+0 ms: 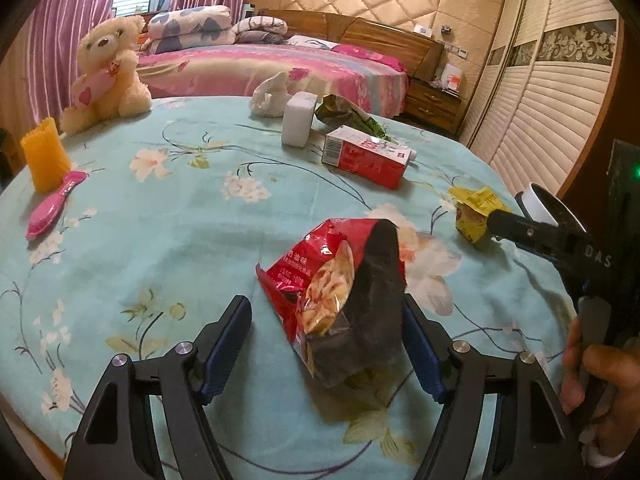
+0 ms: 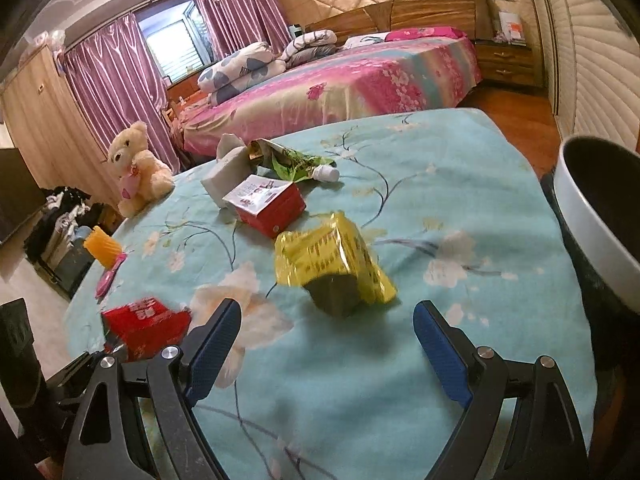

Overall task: Collect trash
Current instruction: 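Grasp the red chip bag with the left tool while the right tool grasps the yellow-green snack packet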

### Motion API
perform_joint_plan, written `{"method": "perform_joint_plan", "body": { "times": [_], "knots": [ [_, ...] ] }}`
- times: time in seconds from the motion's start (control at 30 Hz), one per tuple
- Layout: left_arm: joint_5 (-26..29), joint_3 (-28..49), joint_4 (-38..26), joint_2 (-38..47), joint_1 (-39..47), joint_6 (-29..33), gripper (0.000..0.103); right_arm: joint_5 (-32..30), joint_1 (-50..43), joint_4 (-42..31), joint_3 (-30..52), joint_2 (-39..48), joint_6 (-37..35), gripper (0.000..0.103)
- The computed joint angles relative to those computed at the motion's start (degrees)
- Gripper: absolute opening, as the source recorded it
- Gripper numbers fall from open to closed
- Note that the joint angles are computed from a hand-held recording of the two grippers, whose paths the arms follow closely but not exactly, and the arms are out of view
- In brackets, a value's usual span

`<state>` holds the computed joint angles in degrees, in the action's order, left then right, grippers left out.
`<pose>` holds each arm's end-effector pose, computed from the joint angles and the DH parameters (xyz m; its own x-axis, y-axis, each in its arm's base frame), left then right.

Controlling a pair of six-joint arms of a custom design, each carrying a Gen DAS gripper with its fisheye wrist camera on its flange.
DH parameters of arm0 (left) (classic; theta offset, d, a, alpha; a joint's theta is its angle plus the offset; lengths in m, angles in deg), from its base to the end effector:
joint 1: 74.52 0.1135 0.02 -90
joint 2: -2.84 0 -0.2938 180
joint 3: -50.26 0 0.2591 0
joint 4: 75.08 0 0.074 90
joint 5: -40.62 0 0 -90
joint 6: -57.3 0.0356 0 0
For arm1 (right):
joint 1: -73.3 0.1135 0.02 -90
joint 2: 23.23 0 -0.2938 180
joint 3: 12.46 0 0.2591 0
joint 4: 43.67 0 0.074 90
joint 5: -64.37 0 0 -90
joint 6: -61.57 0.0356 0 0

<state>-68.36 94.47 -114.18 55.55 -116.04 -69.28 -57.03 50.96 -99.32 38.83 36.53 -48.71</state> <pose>0.1356 -0.1046 0.2294 -0.7197 -0.1155 -0.6846 0.0420 0.9770 -0.2090 0.1679 -0.0489 0.2352 -0.8201 0.0172 -0.5719 -0.1814 0.9402 0.2884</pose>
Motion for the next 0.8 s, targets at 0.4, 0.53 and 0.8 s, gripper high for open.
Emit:
{"method": "perform_joint_plan", "body": {
  "times": [0.4, 0.53, 0.8],
  "knots": [
    [7.8, 0.2, 7.3, 5.5, 4.6, 4.9, 0.030, 2.2, 1.5, 4.3, 0.1, 4.8, 2.1, 0.018],
    [8.7, 1.2, 10.1, 8.1, 4.1, 6.1, 0.029, 0.5, -1.6, 3.2, 0.5, 4.0, 0.3, 0.007],
    [9.3, 2.0, 12.6, 10.9, 4.7, 6.4, 0.029, -2.4, -5.6, 0.2, 3.2, 6.0, -1.3, 0.021]
  ]
}}
